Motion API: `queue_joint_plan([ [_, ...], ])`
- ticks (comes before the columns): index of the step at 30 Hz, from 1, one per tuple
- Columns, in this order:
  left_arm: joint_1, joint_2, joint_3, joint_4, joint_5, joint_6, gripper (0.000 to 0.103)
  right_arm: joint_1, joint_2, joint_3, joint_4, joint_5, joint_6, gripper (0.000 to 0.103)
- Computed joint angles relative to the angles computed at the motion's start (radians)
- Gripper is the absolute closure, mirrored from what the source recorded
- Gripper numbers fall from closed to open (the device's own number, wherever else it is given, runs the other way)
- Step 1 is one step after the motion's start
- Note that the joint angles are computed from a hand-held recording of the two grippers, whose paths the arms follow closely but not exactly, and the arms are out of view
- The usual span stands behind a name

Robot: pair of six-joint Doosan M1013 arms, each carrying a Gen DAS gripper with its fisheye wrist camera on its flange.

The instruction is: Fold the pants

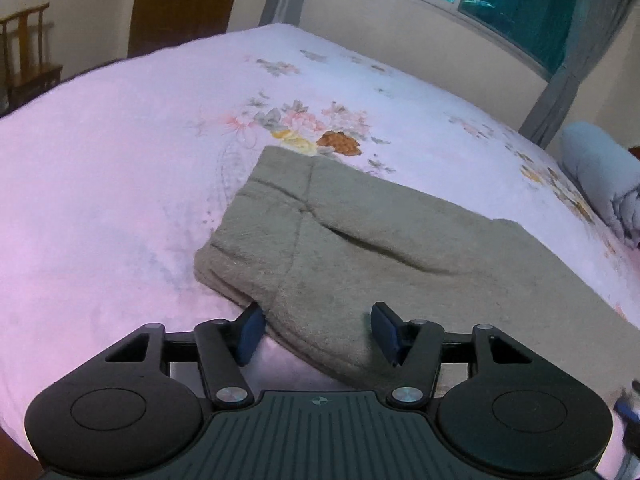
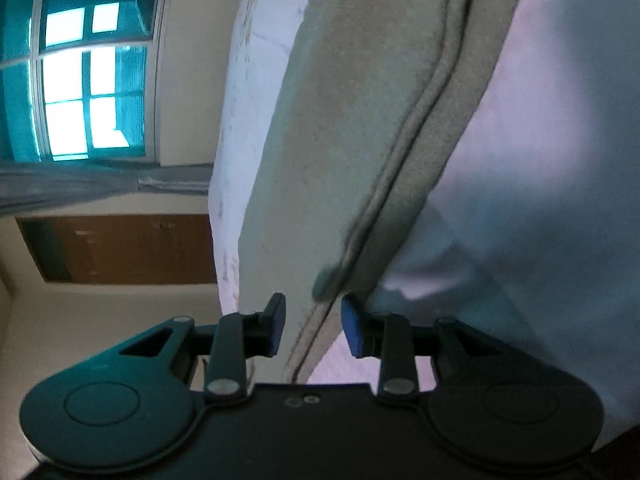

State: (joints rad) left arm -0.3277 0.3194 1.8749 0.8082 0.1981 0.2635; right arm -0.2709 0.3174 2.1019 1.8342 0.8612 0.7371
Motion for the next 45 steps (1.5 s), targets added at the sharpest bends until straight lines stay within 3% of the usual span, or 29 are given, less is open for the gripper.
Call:
queue_joint_plan([
  [3, -0.002, -0.007, 0.015, 0.026, -0.008, -0.02, 0.045, 0.006, 0.01, -0.005, 0.031, -0.014, -0.007, 0.088],
  [4, -0.002, -0.009, 0.021, 0.046, -0.015, -0.05, 0.044, 0.025, 0.015, -0.013, 0.038, -0.043, -0.007, 0.1],
  [5, 0.0, -0.013, 0.026, 0.063, -0.018, -0.071, 0.043, 0.031, 0.011, -0.019, 0.01, -0.074, 0.005, 0.103],
  [11, -0.007, -0.037, 0.044, 0.228, -0.002, -0.224, 0.042, 0.05, -0.043, 0.012, 0.088, -0.078, -0.105, 0.103],
  [14, -0.018, -0.047, 0.04, 0.306, 0.009, -0.293, 0.042, 0.049, -0.024, -0.001, -0.013, -0.138, -0.04, 0.103],
  [17, -0.04, -0.053, 0.022, 0.353, 0.018, -0.286, 0.041, 0.034, -0.007, 0.006, 0.009, -0.098, -0.063, 0.103],
  [19, -0.053, -0.051, 0.005, 0.312, 0.01, -0.214, 0.033, 0.027, -0.02, 0.004, -0.032, -0.097, -0.049, 0.102],
  [21, -0.069, -0.04, -0.016, 0.263, 0.002, -0.126, 0.02, 0.006, -0.049, 0.022, -0.006, -0.106, -0.09, 0.092],
  [26, -0.114, 0.006, -0.07, 0.052, -0.005, 0.174, 0.019, -0.107, -0.147, 0.102, 0.189, -0.204, -0.312, 0.092],
  [28, -0.128, 0.026, -0.086, 0.022, -0.008, 0.204, 0.019, -0.158, -0.153, 0.115, 0.289, -0.234, -0.323, 0.092],
  [30, -0.144, 0.052, -0.112, 0.01, 0.043, 0.208, 0.019, -0.193, -0.155, 0.119, 0.392, -0.274, -0.37, 0.092],
  [32, -0.149, 0.076, -0.14, -0.133, 0.109, 0.307, 0.018, -0.222, -0.145, 0.112, 0.414, -0.288, -0.372, 0.092],
  [34, -0.143, 0.084, -0.133, -0.179, 0.087, 0.329, 0.012, -0.235, -0.134, 0.095, 0.399, -0.323, -0.332, 0.092],
  [38, -0.152, 0.088, -0.135, -0.167, 0.09, 0.349, 0.007, -0.206, -0.099, 0.051, 0.363, -0.375, -0.268, 0.092],
  [42, -0.152, 0.091, -0.142, -0.201, 0.1, 0.388, 0.005, -0.203, -0.082, 0.043, 0.393, -0.362, -0.292, 0.095],
  [43, -0.153, 0.091, -0.142, -0.203, 0.101, 0.392, 0.004, -0.216, -0.077, 0.046, 0.38, -0.346, -0.285, 0.103],
  [45, -0.15, 0.095, -0.147, -0.212, 0.1, 0.41, 0.003, -0.226, -0.088, 0.05, 0.338, -0.351, -0.28, 0.103],
])
